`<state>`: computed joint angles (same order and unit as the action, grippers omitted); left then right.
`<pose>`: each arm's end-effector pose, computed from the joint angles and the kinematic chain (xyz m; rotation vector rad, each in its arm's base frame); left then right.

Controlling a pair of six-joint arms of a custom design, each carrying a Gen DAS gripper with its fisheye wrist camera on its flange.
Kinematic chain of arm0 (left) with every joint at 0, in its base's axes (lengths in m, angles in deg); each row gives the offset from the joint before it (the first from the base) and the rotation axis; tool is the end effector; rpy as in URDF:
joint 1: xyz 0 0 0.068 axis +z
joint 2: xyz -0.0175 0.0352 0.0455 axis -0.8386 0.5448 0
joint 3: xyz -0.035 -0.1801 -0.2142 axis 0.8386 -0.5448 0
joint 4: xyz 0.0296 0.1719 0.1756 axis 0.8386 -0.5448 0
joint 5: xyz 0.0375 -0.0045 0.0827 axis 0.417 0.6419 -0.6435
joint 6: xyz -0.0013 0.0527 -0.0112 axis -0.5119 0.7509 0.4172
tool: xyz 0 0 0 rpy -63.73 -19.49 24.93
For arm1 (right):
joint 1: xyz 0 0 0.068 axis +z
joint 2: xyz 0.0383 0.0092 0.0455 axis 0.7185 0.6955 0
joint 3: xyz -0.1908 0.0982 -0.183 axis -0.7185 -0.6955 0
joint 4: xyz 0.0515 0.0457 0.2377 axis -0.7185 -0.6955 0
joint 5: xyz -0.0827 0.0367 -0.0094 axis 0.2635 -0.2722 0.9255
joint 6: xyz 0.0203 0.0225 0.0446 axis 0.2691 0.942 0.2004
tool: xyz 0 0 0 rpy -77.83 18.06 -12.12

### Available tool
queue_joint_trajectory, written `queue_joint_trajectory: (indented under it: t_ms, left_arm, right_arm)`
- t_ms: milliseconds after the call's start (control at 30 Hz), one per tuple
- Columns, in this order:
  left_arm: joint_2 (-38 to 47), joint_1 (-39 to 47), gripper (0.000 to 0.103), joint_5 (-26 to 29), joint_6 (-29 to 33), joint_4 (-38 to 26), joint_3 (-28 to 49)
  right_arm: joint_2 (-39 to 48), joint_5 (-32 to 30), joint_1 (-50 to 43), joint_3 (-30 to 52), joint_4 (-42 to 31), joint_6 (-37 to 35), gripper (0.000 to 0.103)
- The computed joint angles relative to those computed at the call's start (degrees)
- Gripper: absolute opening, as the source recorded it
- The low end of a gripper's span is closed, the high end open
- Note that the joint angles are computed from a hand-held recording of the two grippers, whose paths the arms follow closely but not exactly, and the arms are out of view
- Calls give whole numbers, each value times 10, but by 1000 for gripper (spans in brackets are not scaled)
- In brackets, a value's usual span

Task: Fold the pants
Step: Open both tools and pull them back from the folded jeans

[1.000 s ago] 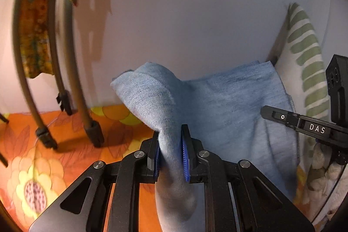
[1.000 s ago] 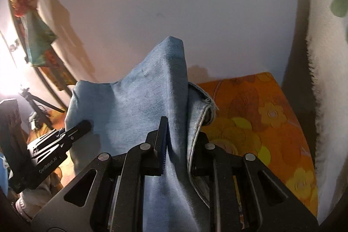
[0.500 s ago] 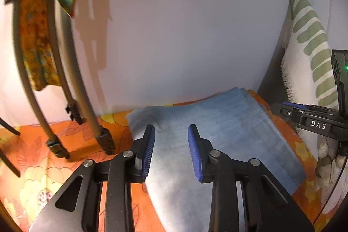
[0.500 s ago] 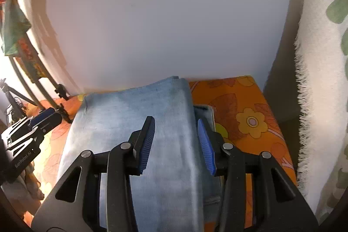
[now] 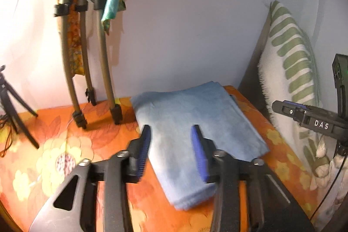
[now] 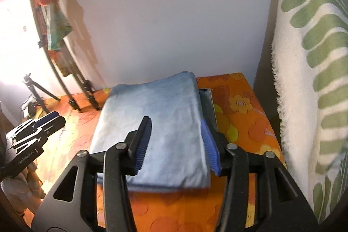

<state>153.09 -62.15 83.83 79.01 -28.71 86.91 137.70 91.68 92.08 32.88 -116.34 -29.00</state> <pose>0.3719 -0.0497 0.2311 0.5732 2.2270 -0.4855 0.2377 0.2190 0.2292 0.4664 2.3654 0.0199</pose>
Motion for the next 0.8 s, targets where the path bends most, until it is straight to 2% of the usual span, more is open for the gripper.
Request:
queue_joint_trajectory:
  t_ms: [167, 400, 500, 600, 733, 800]
  left_arm:
    - [-86, 30, 47, 26, 24, -24, -62]
    - [-210, 96, 54, 76, 97, -96, -122]
    - [-258, 141, 57, 117, 137, -153, -132]
    - [-299, 180, 58, 151, 175, -196, -143]
    - [-350, 247, 59, 207, 258, -287, -152]
    - [-362, 277, 64, 231, 289, -325, -151]
  right_arm:
    - [-5, 42, 90, 40, -104, 85, 53]
    - [6, 76, 202, 96, -222, 227, 56]
    - [27, 99, 254, 146, -301, 294, 57]
    - [45, 117, 296, 188, -354, 350, 68]
    - [95, 132, 352, 276, -437, 413, 72]
    - [128, 136, 375, 327, -485, 440, 77]
